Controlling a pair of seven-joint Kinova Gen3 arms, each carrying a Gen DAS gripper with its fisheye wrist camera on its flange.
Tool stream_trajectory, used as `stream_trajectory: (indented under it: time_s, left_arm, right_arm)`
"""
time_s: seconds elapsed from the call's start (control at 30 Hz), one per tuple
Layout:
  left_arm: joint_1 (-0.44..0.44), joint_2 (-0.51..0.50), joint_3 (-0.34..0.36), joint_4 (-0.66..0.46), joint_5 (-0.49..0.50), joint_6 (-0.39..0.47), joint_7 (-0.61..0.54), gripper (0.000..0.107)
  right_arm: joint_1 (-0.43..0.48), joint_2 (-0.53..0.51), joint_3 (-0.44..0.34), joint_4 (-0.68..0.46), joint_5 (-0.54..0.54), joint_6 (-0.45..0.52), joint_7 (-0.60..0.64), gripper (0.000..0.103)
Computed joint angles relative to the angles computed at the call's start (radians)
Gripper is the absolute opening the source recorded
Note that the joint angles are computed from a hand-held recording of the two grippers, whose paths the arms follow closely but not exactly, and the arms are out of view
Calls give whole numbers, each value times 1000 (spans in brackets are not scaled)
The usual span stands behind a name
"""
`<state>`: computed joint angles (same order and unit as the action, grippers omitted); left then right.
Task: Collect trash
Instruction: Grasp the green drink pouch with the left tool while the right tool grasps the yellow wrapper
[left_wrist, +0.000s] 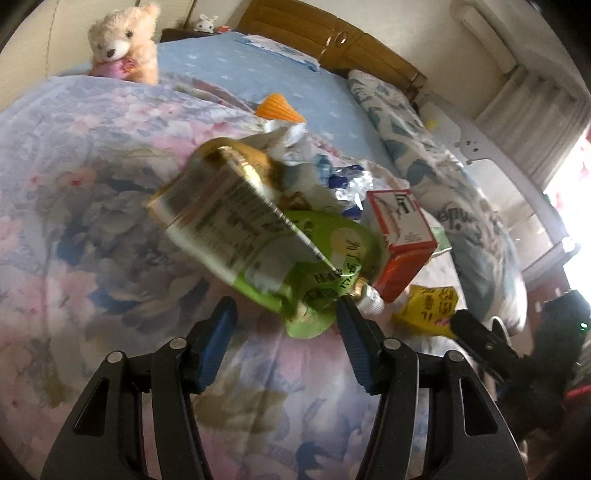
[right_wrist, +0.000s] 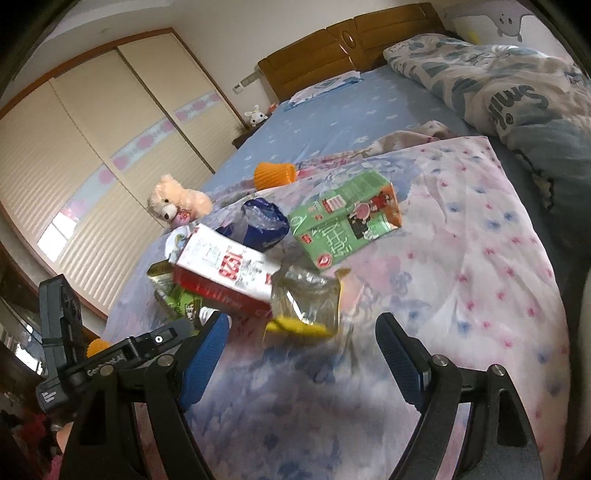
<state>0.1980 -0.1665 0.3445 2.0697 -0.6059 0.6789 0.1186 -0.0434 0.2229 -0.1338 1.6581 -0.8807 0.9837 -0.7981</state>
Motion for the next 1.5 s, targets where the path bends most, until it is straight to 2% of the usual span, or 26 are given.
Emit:
stream_trajectory:
  time_s: [0.03, 0.07, 0.1, 0.13, 0.17, 0.2, 0.23, 0.27, 0.4, 0.57, 0.87, 1.17, 1.5]
  left_arm:
    - [-3, -4, -4, 8, 0, -25, -13, 34]
    - [12, -2, -17, 6, -1, -38, -31, 27]
    - [15, 4, -11, 1, -13, -35, -33, 13]
    - [5, 12, 13, -12, -20, -16, -39, 6]
    - [11, 18, 22, -19, -34, -6, -35, 4]
    - [17, 19, 27, -22, -47, 0, -23, 4]
    - [23, 21, 38, -27, -65, 18, -4, 3]
    - [32, 21, 47, -32, -81, 37, 14, 3]
    - [73, 14, 62, -41, -102, 83, 48, 3]
    - [146, 38, 110, -77, -154, 179, 93, 3]
    - [308, 126, 96, -169, -214, 264, 85, 3]
    - [438, 201, 22, -252, -231, 262, 30, 3]
    - [519, 264, -38, -347, -211, 248, -62, 3]
  right_arm:
    - [-4, 7, 0, -6, 4, -1, -10, 82]
    - [-6, 12, -1, -9, 5, -3, -15, 75]
    - [-8, 14, -2, -10, 8, -6, -19, 68]
    - [-13, 14, -3, -11, 19, -11, -27, 48]
    - [-9, 20, -6, -14, 15, -1, -22, 38]
    - [-5, 15, -8, -7, 8, -3, -14, 37]
    - [-7, 3, -8, 1, 15, -14, -9, 25]
    - [-9, -4, -7, 5, 22, -14, -8, 20]
    - [10, -21, 3, 28, 1, 13, 22, 19]
    - [39, -56, 30, 69, -30, 53, 67, 18]
    - [100, -122, 108, 115, -70, 134, 130, 18]
    - [182, -168, 190, 142, -89, 206, 177, 18]
    - [265, -193, 259, 157, -111, 237, 231, 18]
